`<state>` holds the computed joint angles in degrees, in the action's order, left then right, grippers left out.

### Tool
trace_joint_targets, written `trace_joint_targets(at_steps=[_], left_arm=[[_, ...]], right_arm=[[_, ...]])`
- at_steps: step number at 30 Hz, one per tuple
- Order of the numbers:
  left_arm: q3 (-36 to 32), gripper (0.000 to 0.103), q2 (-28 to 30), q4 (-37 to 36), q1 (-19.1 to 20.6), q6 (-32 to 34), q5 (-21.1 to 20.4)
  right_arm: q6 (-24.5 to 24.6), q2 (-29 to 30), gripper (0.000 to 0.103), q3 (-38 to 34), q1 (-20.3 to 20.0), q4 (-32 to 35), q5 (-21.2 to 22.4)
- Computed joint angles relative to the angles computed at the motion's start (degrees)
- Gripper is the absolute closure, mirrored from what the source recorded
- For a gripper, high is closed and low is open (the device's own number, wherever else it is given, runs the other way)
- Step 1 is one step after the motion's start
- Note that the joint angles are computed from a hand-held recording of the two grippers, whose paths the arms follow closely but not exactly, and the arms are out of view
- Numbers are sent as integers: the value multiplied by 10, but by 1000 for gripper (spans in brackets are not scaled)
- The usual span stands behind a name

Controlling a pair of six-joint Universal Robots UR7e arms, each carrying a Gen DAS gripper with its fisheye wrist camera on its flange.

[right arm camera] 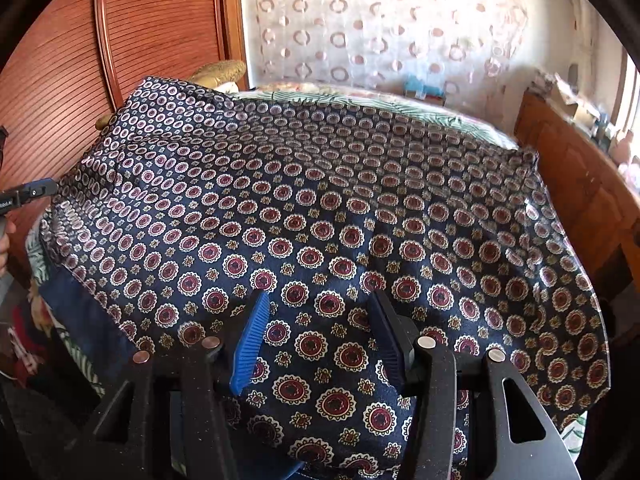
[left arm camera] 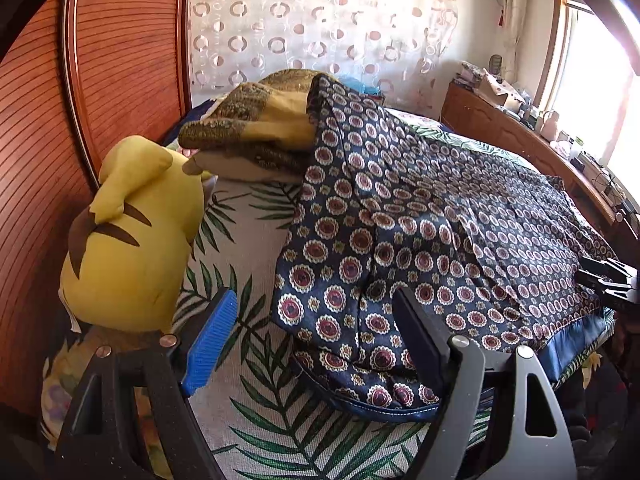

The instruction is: Fold small clothes

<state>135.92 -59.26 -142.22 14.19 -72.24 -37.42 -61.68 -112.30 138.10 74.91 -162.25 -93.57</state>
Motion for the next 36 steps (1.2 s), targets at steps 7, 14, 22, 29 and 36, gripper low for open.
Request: trace_joint_targets(at_steps=[7, 14, 22, 29, 36], left_arm=[[11, 23, 14, -38, 4, 3, -23], [18, 23, 23, -62, 3, -4, -31], [17, 23, 33, -84, 0, 4, -31], [25, 28, 41, -134, -3, 28, -34], [33, 61, 38, -162, 2, 27, -34]], right_arm=[[0, -22, 35, 40, -11, -39, 9], [38, -31, 25, 52, 18, -52, -45], [46, -44, 20, 55, 18, -44, -52], [43, -49, 17, 58, 9, -48, -43], [24, -63, 16, 61, -15, -39, -15]])
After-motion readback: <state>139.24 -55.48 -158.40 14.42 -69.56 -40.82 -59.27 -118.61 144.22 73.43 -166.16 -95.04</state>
